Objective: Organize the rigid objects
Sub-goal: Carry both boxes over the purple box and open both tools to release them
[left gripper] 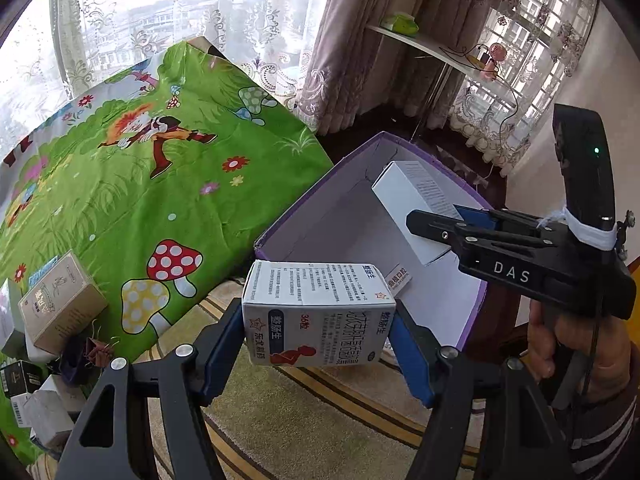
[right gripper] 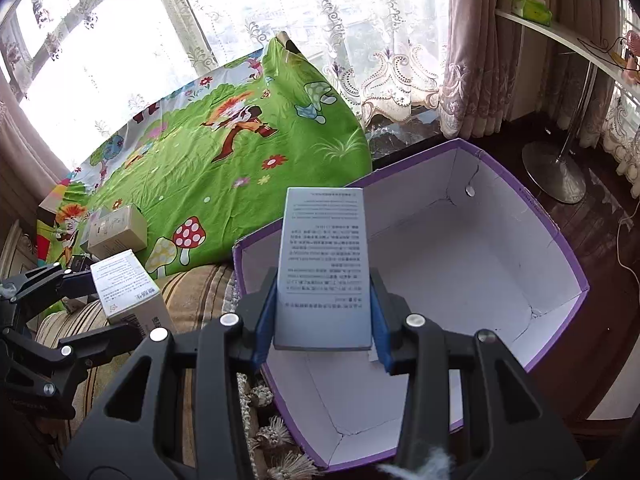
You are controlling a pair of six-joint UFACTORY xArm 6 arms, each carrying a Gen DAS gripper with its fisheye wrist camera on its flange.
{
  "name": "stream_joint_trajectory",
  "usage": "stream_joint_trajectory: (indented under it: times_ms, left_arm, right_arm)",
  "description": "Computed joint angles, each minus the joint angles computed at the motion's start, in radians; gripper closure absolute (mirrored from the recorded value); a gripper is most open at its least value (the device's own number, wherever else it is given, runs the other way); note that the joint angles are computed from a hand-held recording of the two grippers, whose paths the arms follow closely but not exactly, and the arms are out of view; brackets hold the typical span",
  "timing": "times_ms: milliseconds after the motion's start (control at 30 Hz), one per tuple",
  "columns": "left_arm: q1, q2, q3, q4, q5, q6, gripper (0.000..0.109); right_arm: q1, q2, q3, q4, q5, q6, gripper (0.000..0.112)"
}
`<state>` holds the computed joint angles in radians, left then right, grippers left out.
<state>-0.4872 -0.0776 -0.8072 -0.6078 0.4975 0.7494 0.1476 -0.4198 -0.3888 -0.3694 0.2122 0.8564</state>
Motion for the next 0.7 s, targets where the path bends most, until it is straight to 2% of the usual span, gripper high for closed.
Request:
stream_joint_trajectory:
  times_ms: [200,400,467,500,633,700]
  left_arm:
    - [-0.071,0.080,-0.059,0.063,0.006,-0.061,0.038]
    - [-0.098,0.127,-0.106,0.038,0.039,-0.052,0.035]
    - [-0.096,0.133,-0.111,0.026,0.049,-0.047,0.034]
    - [-0.095,0.130,-0.109,0.019,0.047,-0.044,0.033]
    - [-0.088,0.110,-0.101,-0.085,0.050,0.022,0.033]
    - [-0.082,0.093,-0.092,-0.162,0.057,0.081,0.033]
  right_arm:
    - [-0.054,0.009,0.032,0.038,-0.030,-0.027,0.067]
    - [-0.089,-0.004,0.058,0.039,-0.038,-0.019,0.067]
    - [-0.090,-0.003,0.064,0.078,-0.046,-0.046,0.067]
    - [-0.090,-0.003,0.065,0.088,-0.048,-0.052,0.065]
    - [-0.096,-0.010,0.069,0.078,-0.055,-0.032,0.044]
    - [-0.096,-0.018,0.068,0.062,-0.053,-0.020,0.043]
